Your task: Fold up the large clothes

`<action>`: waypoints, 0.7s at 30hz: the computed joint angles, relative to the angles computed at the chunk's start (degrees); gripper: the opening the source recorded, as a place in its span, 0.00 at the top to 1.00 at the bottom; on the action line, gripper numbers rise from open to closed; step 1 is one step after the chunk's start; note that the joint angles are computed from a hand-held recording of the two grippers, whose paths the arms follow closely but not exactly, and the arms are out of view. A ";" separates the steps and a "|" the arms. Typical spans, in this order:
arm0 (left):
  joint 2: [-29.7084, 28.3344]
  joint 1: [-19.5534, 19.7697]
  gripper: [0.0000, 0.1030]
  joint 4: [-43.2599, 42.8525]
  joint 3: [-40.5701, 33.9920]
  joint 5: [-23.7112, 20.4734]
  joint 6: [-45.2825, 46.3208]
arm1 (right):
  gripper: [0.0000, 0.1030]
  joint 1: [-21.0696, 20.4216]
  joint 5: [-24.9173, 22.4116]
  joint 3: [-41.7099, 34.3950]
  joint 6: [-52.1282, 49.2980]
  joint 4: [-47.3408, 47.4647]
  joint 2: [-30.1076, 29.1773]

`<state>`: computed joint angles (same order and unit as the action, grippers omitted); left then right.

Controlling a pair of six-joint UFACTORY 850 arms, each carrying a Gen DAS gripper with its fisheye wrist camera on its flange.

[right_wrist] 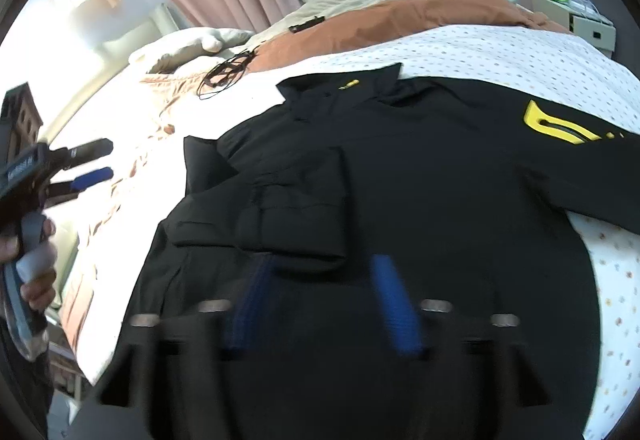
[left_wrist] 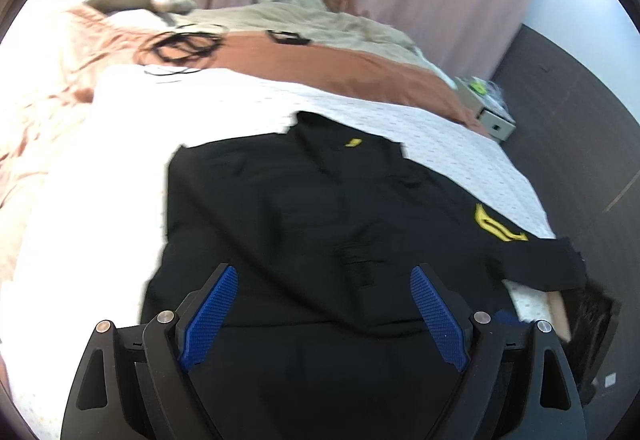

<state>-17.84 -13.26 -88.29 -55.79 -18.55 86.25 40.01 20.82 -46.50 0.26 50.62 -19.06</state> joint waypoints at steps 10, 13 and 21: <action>-1.15 9.26 0.41 -4.63 3.75 1.27 7.59 | 0.32 0.44 -4.54 -14.08 -18.33 13.42 -10.71; -2.86 11.49 0.43 -5.56 3.93 1.26 9.86 | 0.32 0.41 -6.08 -18.56 -28.10 21.70 -14.13; -8.18 14.06 0.49 -5.33 2.57 0.72 11.16 | 0.32 0.15 -5.57 -27.58 -59.18 51.26 -21.82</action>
